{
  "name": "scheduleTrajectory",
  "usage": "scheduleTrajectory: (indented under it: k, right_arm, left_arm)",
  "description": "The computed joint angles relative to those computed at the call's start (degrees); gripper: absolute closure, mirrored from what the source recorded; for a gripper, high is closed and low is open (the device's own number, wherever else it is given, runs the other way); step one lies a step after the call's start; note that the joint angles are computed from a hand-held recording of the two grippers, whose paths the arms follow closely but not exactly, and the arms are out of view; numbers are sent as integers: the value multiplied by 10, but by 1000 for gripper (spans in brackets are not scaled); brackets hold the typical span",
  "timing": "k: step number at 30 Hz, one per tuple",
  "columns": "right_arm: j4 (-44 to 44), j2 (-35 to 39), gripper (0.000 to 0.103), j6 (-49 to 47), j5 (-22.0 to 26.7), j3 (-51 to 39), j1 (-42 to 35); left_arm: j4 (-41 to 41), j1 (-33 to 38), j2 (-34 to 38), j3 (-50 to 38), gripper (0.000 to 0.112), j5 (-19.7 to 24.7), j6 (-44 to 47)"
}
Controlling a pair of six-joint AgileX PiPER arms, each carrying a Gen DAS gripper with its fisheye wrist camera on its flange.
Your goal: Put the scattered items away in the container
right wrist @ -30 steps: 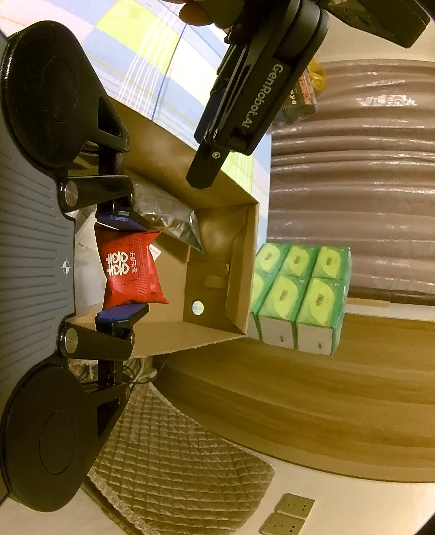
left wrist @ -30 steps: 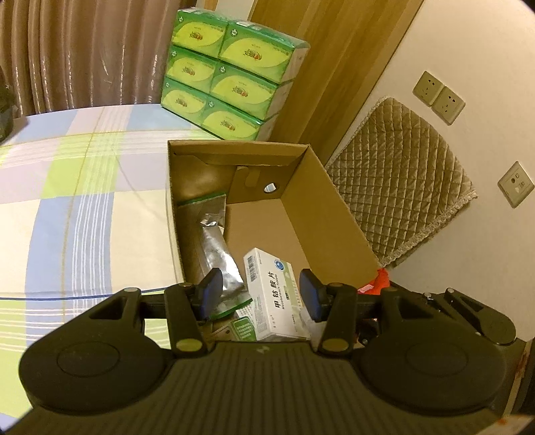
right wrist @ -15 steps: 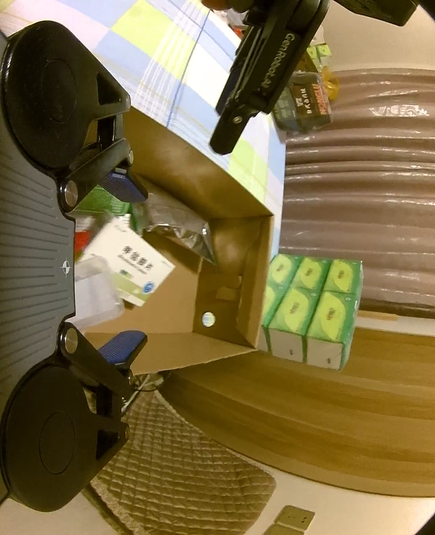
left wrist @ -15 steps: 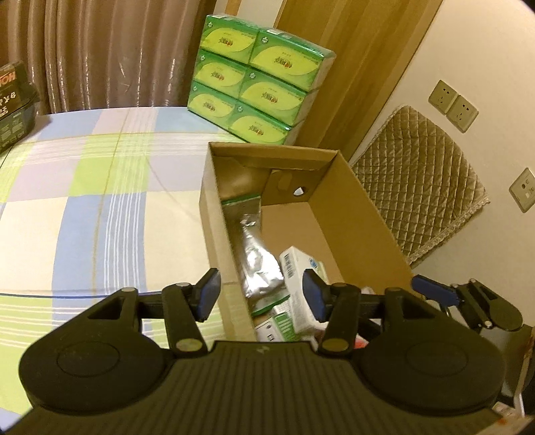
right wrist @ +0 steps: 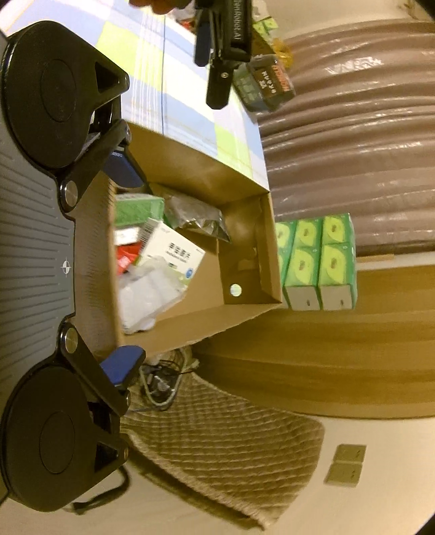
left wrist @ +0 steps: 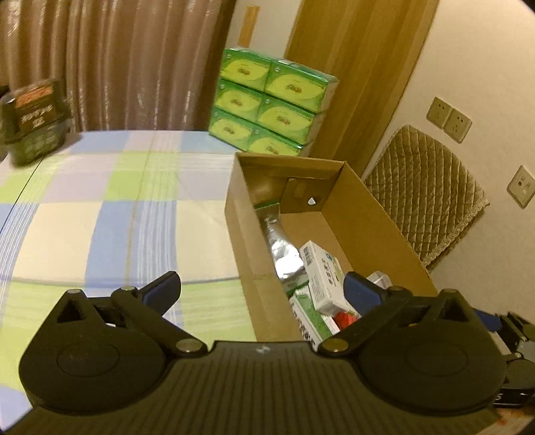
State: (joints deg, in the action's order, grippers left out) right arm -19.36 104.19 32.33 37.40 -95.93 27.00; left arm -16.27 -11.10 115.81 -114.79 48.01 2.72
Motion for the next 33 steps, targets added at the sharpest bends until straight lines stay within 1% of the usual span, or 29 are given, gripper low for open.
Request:
scheduleTrajectory:
  k: [2, 5, 8, 9, 14, 16, 20, 26, 33]
  right_arm:
    - [-12, -27, 3, 29, 5, 28, 12]
    - [-25, -68, 2, 69, 16, 68, 33]
    - [-35, -94, 2, 88, 42, 85, 53]
    - [-36, -101, 2, 87, 53, 86, 60]
    - [-63, -136, 2, 119, 106, 84, 101]
    - [-80, -151, 2, 141, 127, 84, 123]
    - [-104, -175, 2, 158, 157, 88, 163]
    - [-183, -199, 2, 214, 199, 106, 230]
    - [-262, -222, 2, 283, 255, 124, 299]
  left_arm:
    - [4, 2, -31, 45, 11, -8, -8]
    - [27, -3, -85, 123, 10, -47, -19]
    - [40, -5, -138, 185, 10, -59, -45]
    - [56, -9, -158, 205, 10, -60, -63]
    - [131, -37, -246, 278, 11, -61, -117]
    - [160, -48, -277, 296, 10, -53, -143]
    - [177, -56, -327, 330, 10, -41, -166]
    - [217, -70, -399, 398, 10, -40, -210]
    - [246, -90, -456, 452, 10, -45, -244]
